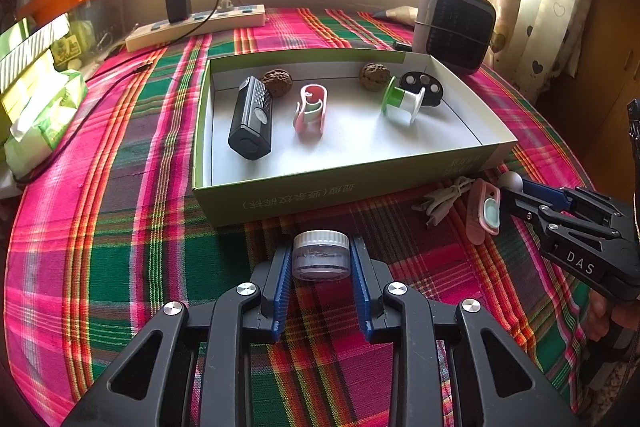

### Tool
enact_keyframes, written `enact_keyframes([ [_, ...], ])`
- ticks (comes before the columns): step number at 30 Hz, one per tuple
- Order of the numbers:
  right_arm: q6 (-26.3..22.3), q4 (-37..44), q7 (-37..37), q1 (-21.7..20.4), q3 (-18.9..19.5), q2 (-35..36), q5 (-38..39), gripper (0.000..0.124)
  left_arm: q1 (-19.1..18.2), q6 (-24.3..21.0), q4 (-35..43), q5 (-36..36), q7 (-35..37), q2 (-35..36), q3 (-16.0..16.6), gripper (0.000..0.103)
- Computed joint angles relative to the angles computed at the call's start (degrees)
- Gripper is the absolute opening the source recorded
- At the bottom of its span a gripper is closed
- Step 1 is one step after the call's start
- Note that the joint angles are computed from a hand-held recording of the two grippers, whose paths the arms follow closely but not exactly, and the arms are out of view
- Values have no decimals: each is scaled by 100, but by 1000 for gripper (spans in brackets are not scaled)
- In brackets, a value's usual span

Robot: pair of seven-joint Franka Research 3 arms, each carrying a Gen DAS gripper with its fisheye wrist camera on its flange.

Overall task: Organize objects
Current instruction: 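Close the right tool on the white mushroom-shaped object, then lift the jar and the white object and carry them over the box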

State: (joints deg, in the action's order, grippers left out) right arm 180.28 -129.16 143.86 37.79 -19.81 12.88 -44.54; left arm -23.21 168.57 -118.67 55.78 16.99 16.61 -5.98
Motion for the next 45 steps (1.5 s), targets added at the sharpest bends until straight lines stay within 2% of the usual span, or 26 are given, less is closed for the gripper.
enact_keyframes([
  [8,58,-15,69,109,-103,-10,-42,33,-23,206,-38,105,-122,-25,73,25],
  [18,171,-33,146,256,-293,-46,-146,33,-6,184,-34,218,-205,-101,54,25],
  [23,255,-32,280,481,-554,-85,-301,33,10,176,-5,359,-302,-170,45,25],
  [30,307,59,270,549,-635,-119,-353,33,81,160,69,380,-284,-206,-6,25],
  [35,291,193,96,404,-480,-102,-272,33,118,127,162,333,-183,-183,-23,25],
  [45,204,434,-1172,-32,118,65,915,33,173,94,400,-86,282,-9,-45,25],
])
